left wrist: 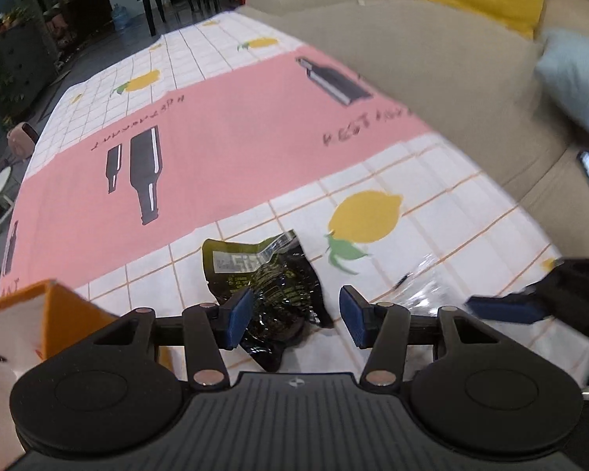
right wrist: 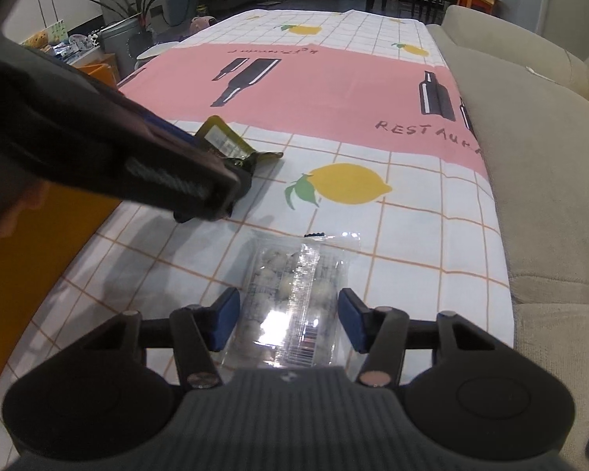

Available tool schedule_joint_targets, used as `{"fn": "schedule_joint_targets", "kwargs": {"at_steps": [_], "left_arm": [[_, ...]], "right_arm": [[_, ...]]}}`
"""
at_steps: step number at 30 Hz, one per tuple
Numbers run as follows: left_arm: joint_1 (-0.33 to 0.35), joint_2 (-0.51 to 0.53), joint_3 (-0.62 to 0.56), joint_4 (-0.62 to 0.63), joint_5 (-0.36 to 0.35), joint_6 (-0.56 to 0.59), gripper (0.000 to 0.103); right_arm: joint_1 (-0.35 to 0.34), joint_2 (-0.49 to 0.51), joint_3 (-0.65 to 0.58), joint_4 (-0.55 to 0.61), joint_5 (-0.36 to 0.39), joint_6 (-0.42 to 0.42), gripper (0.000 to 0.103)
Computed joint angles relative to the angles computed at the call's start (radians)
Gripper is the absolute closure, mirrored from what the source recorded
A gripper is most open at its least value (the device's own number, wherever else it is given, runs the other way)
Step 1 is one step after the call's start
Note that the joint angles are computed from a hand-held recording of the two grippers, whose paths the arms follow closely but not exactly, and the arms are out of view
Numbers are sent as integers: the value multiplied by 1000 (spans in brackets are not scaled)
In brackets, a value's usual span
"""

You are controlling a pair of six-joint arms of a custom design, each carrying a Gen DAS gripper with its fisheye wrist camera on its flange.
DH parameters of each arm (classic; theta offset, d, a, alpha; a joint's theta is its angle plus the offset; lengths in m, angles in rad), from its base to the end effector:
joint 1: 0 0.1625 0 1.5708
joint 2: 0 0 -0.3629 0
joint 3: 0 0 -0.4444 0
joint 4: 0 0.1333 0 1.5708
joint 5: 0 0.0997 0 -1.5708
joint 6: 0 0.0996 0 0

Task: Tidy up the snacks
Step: 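Grasp the dark seaweed pack with the left tool while the right tool grasps the egg tray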

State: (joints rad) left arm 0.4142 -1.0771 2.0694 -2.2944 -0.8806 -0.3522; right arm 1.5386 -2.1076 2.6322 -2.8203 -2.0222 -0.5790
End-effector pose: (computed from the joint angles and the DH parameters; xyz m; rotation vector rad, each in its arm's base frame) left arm -0.3700 -0.3776 0.0095 1.0635 2.1974 -0.3602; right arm 0.0791 -0.3358 0.2508 0.4496 -2.3819 0.7065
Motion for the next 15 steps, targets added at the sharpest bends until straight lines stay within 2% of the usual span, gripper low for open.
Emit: {"fn": "schedule_joint_targets", "kwargs": {"at_steps": [2, 7, 12, 14, 15], "left_arm": [[10, 27, -23, 37, 11, -6, 38], [25, 69, -65, 117, 42, -34, 38], [41, 72, -77, 107, 29, -63, 44], [44, 73, -78, 92, 18, -58, 58], [45, 73, -78, 94, 18, -65, 58]], "right_arm": [[0, 3, -1, -2, -1, 4, 49], [-9, 0, 7, -14, 8, 16, 45], [-22, 8, 8, -27, 23, 36, 40], [-19, 16, 10, -42, 18, 24, 40], [-16, 23, 11, -51, 12, 14, 41]]}}
